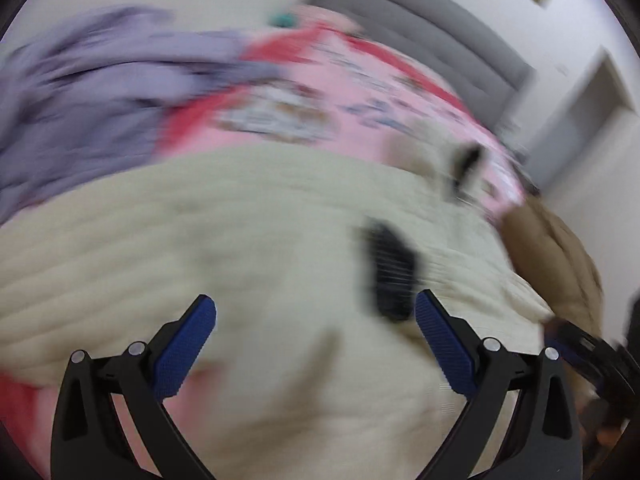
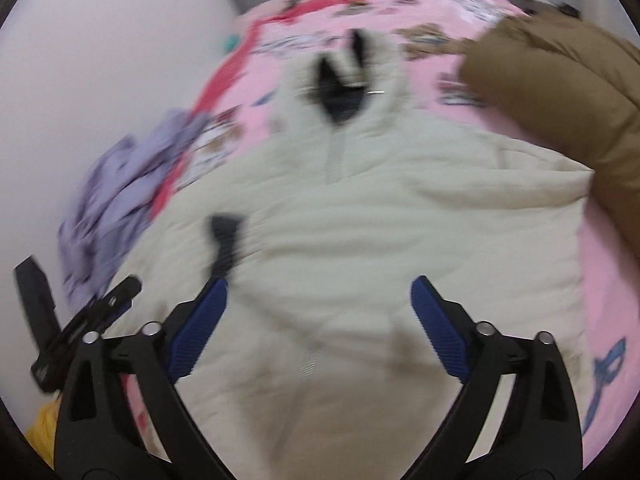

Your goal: Fold large clothes

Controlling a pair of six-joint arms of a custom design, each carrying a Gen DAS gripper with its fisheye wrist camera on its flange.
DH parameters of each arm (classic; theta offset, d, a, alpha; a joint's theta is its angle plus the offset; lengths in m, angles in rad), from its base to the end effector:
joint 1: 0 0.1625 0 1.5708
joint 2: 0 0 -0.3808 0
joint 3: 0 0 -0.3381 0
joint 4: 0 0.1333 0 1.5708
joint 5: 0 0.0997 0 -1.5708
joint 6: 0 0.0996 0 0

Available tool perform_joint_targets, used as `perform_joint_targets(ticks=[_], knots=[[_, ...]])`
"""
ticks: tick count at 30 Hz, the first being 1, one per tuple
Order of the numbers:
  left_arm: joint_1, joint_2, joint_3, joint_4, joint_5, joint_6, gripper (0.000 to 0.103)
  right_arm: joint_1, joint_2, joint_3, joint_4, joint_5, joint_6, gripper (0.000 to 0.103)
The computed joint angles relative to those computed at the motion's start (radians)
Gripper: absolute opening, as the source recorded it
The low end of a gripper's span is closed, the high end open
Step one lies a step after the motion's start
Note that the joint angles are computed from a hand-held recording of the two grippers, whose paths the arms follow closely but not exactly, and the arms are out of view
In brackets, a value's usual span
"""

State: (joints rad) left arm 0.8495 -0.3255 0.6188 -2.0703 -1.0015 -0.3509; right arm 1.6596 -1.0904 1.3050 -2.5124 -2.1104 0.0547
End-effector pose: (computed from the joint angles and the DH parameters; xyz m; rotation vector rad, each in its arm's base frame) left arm -0.3874 -0.7237 0.1248 0.4143 2.6526 -0.6398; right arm 0.1384 -0.6278 0.4306 -0.2191 -2.4904 0.9927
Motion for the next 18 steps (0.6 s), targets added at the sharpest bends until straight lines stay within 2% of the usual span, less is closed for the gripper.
perform_joint_targets(ticks=[3,5,6,9,11,13,15,16,18], knots=[[0.035,-0.157,0.216,-0.099,0.034,-0.102,0.098,0.072,0.034,0.030,-0.110,-0.015,-0.099,0.093],[0.051,-0.260,0.369,-0.154,0.121,-0.219,0.098,0.108,0.070,0.021,-0.146,-0.032,-0.158,0.093],[0.056,-0.290,0.411,-0.167,0.163,-0.260,0.098,0.123,0.093,-0.001,-0.128,-0.044,-0.174,0.093],[0.056,-0.383,0.549,-0.174,0.353,-0.434,0.098,0.150,0.135,-0.065,-0.022,-0.032,-0.163,0.093],[0.069,-0.440,0.622,-0.182,0.408,-0.559,0.098,0.162,0.147,-0.074,-0.010,-0.003,-0.167,0.093],[0.098,-0.471,0.654,-0.212,0.367,-0.627,0.098,0.169,0.163,-0.089,0.014,0.011,-0.164,0.093],[0.131,-0.482,0.683,-0.287,0.308,-0.655,0.098,0.170,0.183,-0.127,0.071,0.034,-0.134,0.093],[0.148,-0.482,0.679,-0.279,0.293,-0.697,0.098,0.170,0.196,-0.152,0.103,0.050,-0.111,0.093],[0.168,-0.463,0.669,-0.281,0.306,-0.763,0.098,0.172,0.205,-0.167,0.116,0.068,-0.099,0.093]])
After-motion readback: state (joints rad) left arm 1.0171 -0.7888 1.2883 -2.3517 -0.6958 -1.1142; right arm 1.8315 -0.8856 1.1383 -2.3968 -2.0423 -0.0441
